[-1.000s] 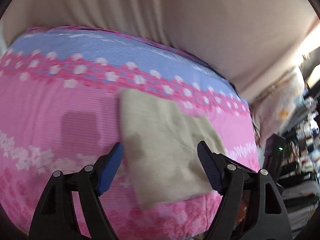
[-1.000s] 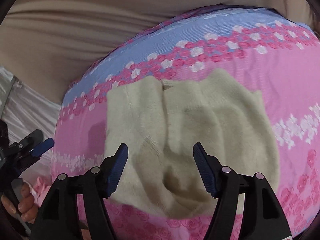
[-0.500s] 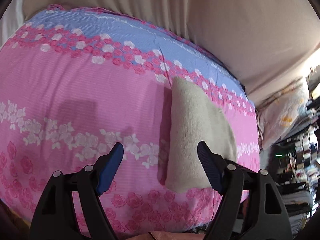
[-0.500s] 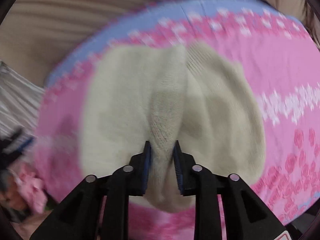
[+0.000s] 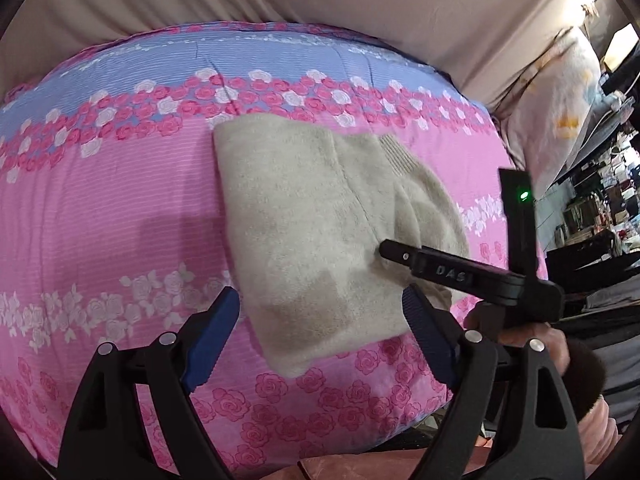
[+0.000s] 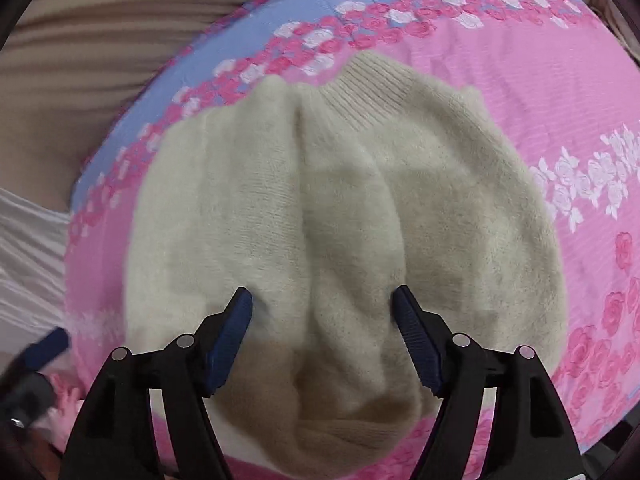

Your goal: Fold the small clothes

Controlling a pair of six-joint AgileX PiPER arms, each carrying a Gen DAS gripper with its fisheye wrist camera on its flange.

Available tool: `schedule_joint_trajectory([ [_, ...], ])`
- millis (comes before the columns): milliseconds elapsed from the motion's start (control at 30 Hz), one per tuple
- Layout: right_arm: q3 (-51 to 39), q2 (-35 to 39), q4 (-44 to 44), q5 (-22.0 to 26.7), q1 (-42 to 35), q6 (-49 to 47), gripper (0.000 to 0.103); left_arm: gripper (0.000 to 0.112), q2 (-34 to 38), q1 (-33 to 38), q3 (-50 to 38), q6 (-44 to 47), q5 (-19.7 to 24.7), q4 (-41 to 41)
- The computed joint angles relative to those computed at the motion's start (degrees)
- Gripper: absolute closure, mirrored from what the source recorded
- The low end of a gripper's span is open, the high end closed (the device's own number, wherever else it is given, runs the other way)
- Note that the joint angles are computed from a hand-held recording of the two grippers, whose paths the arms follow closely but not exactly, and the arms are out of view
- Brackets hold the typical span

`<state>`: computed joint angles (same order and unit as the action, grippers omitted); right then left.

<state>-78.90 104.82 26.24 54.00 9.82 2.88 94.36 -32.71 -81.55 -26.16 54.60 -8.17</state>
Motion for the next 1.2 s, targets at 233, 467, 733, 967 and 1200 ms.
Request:
schedule_joint_trajectory([
  [233,-10.42,8.67,10.31,13.66,-2.49,-11.97,0.031,0.031,1.07,-4.77,0.20,-14.40,-1.02,5.96],
  [467,-11.10,11.26,13.02,14.72,-0.52,-15.39,0.087,0.031,-3.32,-8.09,5.56,-25.47,-1.30,9.43],
  [733,-13.22,2.84,-6.54,8.88,4.08,-5.18,0.071,0.030,-8.43,-1.56,10.52,-10.24,-6.79,1.53],
  [967,-2.05,0.81,-2.71,5.18,-4.04,-8.46,0.036,0.030,-5.82,-1.01,10.25,-4.48,-6.68,-3.88],
  [1200,-12.62,11.73,9.61,14.97,-5.56,-13.08,0.033,0.030,-5.78,-7.58,7.80,-20.73,-7.12,6.06],
])
